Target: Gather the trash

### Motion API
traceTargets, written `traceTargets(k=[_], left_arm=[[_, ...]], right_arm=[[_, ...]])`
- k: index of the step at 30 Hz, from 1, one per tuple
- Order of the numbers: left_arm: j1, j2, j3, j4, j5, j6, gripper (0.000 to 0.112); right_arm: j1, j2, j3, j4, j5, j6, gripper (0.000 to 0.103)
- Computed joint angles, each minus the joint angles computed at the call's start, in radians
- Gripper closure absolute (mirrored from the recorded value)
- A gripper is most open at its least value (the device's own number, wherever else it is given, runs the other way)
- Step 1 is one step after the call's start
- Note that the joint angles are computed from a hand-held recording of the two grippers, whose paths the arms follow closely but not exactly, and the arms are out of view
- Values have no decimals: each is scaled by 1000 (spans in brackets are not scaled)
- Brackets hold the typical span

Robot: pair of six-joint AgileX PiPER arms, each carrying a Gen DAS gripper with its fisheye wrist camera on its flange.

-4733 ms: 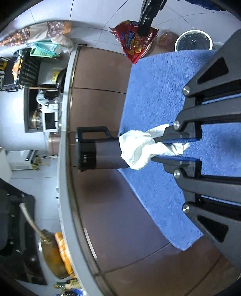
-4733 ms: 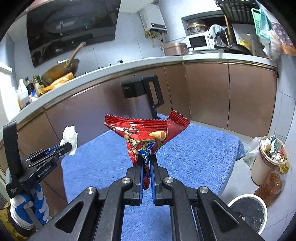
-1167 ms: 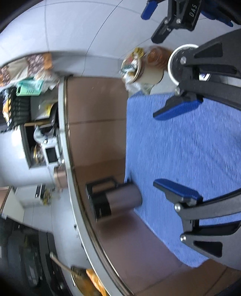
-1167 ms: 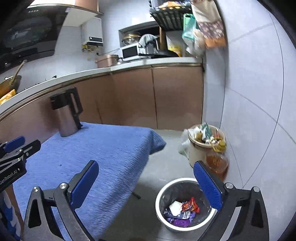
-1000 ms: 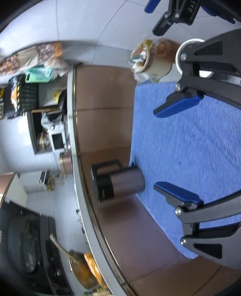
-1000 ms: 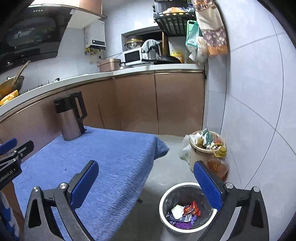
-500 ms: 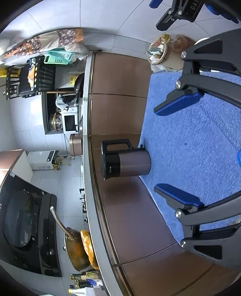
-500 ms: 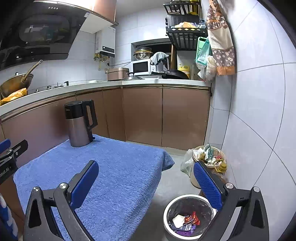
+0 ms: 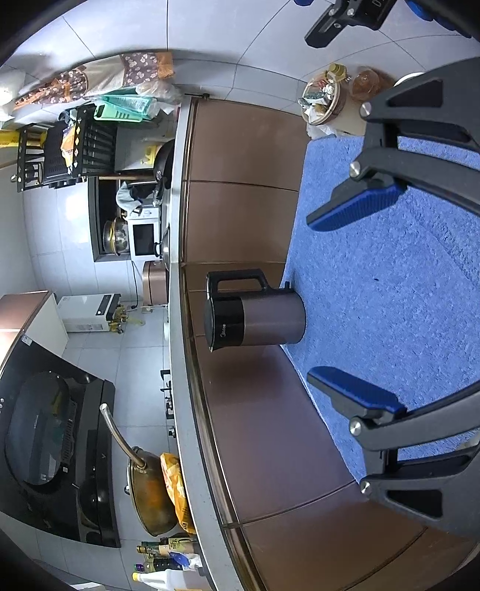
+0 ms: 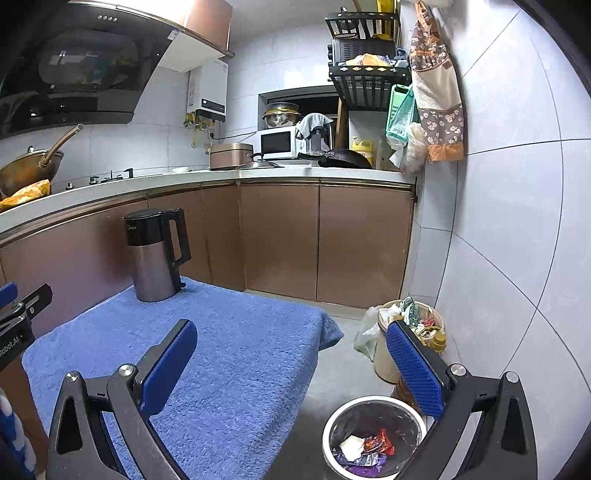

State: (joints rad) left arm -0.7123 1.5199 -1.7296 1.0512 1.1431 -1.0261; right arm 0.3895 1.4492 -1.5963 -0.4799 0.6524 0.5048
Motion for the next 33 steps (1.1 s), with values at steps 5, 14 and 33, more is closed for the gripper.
traceTargets(k=[5,14,33], left_arm=[[0,2,0,-8,-14,5,37],[4,19,-16,-17,-10,28,37],[22,3,5,-64,-27,39,37]], right_arm=[[-12,-1,2,18,-7,-17,0],[-20,-5,8,28,-4,-25,0],[-1,13,-11,12,10,-30,0]])
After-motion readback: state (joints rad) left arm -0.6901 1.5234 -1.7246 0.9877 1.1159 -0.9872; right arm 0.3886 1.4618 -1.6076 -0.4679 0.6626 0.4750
